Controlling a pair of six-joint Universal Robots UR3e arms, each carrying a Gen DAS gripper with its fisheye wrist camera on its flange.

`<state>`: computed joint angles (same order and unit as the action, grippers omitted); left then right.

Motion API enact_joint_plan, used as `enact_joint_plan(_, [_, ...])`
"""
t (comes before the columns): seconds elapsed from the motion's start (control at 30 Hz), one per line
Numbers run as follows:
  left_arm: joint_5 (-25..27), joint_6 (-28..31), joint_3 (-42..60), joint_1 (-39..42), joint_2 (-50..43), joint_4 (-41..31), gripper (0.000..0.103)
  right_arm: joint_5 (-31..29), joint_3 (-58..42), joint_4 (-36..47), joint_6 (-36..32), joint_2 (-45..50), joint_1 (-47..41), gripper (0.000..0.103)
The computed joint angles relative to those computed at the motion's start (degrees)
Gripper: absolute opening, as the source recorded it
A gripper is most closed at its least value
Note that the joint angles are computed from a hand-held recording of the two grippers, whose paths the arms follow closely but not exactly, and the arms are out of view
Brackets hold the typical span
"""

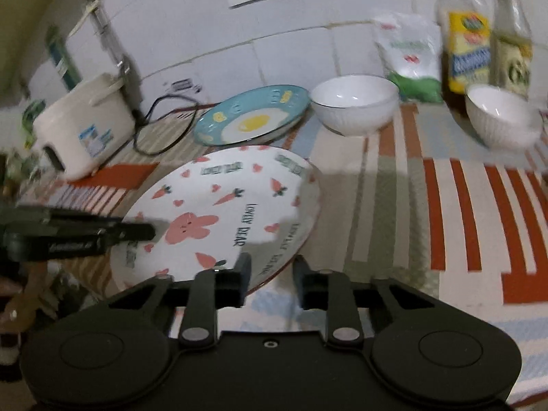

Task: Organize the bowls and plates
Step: 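Lower the bunny plate onto the white plate and open the right gripper, then move the right gripper to the rim of the blue egg plate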

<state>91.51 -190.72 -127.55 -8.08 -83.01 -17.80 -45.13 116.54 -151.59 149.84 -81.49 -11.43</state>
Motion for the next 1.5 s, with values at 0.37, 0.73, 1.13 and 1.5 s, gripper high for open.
enact_joint_plan(0.37, [-5.93, 4.36, 3.77, 4.30, 4.19, -15.21, 0.029, -0.45, 1.72, -10.15, 4.16, 2.72, 1.39, 0.020])
enact_joint_plan(0.73, [0.37, 3.83, 0.41, 0.22, 9.18, -11.97, 0.053, -2.87, 8.83, -19.07, 2.25, -2.22, 1.69, 0.027])
enact_joint_plan(1.13, [-1.60, 8.62, -5.10, 1.49, 26.68, -16.02, 0.062, 5.63, 11.22, 12.80, -12.38, -30.30, -7.10, 0.032])
enact_joint_plan(1.5, [-5.82, 14.61, 5.72, 6.56, 35.51, -32.42, 0.077, 6.15, -6.71, 36.14, -14.22, -31.73, -2.36, 0.053])
